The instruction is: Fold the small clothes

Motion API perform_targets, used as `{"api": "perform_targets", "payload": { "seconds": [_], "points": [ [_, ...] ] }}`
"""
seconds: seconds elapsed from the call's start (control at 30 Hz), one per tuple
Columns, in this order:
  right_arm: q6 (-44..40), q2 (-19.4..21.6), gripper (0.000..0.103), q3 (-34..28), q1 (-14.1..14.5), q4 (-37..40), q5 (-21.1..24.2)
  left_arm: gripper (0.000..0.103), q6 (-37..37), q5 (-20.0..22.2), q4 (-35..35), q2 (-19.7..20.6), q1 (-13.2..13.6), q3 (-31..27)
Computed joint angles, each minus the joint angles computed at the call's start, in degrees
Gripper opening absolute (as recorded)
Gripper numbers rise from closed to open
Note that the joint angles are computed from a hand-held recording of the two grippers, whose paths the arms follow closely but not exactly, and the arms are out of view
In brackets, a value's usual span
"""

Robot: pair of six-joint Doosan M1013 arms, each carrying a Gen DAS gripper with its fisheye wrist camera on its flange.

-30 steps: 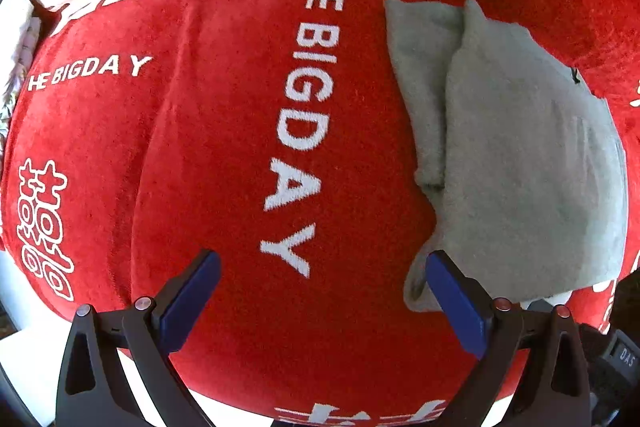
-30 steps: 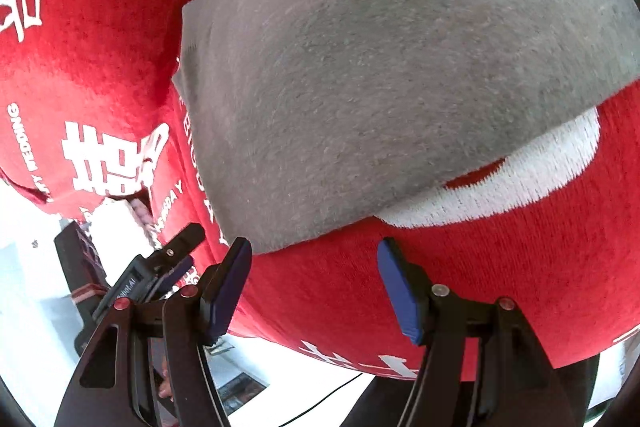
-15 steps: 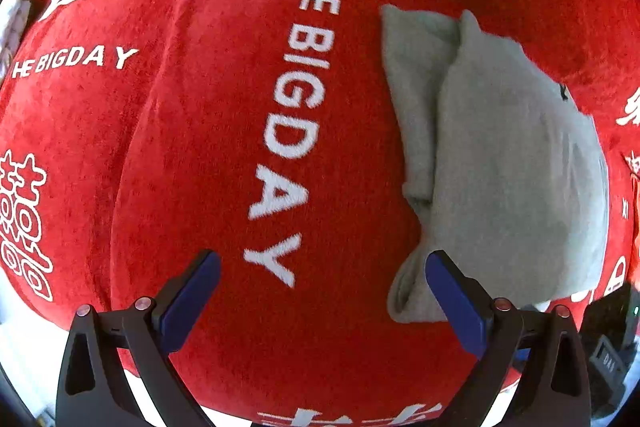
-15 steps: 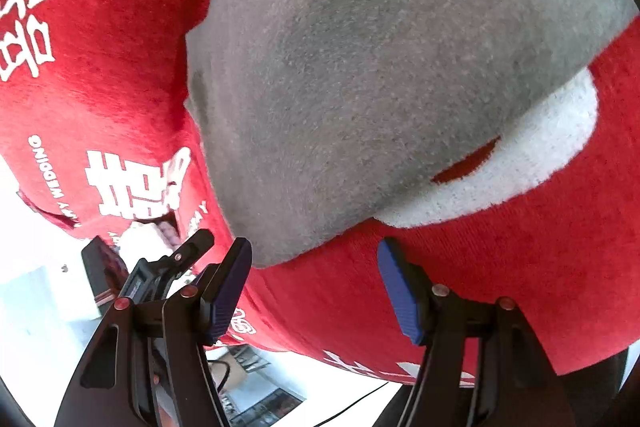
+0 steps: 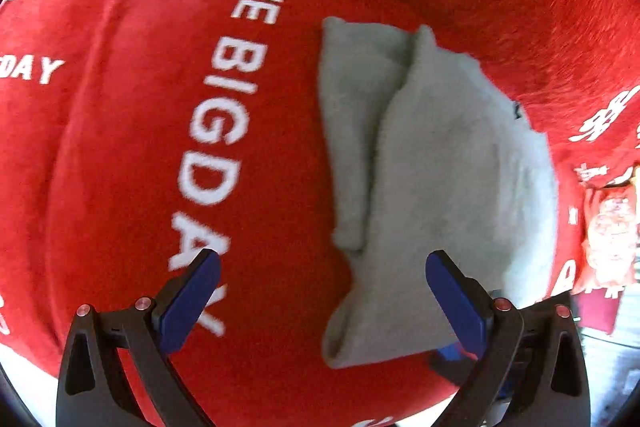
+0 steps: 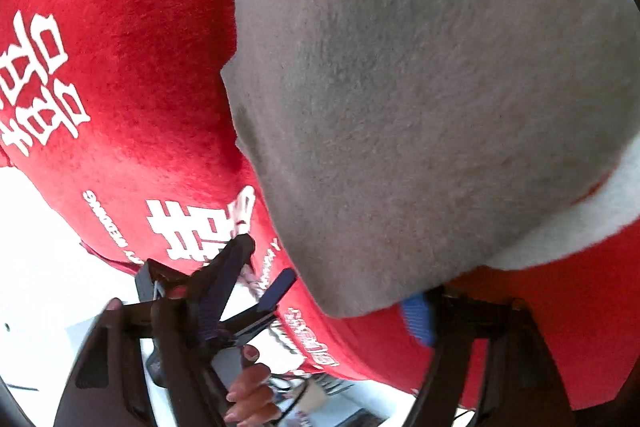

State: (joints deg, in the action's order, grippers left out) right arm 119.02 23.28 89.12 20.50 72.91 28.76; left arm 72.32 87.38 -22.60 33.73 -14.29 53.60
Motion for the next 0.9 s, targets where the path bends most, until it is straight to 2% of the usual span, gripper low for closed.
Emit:
{"api": "perform_targets", "payload": {
  "seconds": [0.03, 0.07, 0.13, 0.27, 0.43, 0.57, 0.7, 0.73, 0.8, 0.83, 0.87, 0.9],
  "points": [
    [0.04, 0.21, 0.018, -0.08, -0.06, 0.75, 0.43, 0.103, 0.07, -0.14, -1.51, 0.23, 0.32, -0.02],
    [-2.25, 0.38, 0.008, 0.31, -0.15, 4.3, 0.41, 0.103, -0.04, -0.11, -3.42, 0.57, 0.59, -0.22],
    [-7.61, 0.09, 0.008, 1.05, -0.34, 9.74, -0.49, 0.103, -0.12, 0.36, -6.29, 1.7, 1.23, -1.02],
    [-15.48, -0.67, 0.008, -0.11, -1.31, 12.72, 0.46, 0.103, -2.85, -0.32, -11.87, 2.31, 1.72, -0.37],
    [-18.02, -0.71, 0.008, -2.74, -2.67, 9.31, 3.94, 0.103, -1.57, -0.22, -20.29, 4.2, 2.0, -1.62],
    [-16.15, -0.08, 0.008, -4.03, -3.11, 5.48, 7.47, 0.103, 1.01, 0.4, -21.08, 6.35, 0.62, -5.65],
    [-12.16, 0.44, 0.009, -4.24, -3.61, 0.4, 13.85, 0.102, 0.31, 1.76, -14.96, 8.58, -1.63, -10.58],
    [-11.62, 0.64, 0.013, -4.47, -3.83, -0.3, 15.99, 0.101, -0.24, 2.36, -13.69, 9.06, -2.06, -11.43],
    [-10.13, 1.11, 0.015, -5.45, -4.54, -2.81, 21.75, 0.09, -0.5, 3.56, -11.53, 9.58, -2.65, -12.31],
    [-10.68, 1.28, 0.021, -6.03, -5.02, -3.68, 24.74, 0.09, -0.69, 4.15, -10.73, 9.79, -2.82, -12.64],
    [-11.09, 1.25, 0.032, -6.85, -5.52, -5.71, 27.17, 0.09, -0.5, 4.01, -10.64, 9.7, -2.84, -12.48],
    [-11.1, 1.11, 0.039, -7.65, -5.88, -8.08, 28.42, 0.089, -0.33, 4.11, -10.6, 9.66, -2.81, -12.52]
  ]
}}
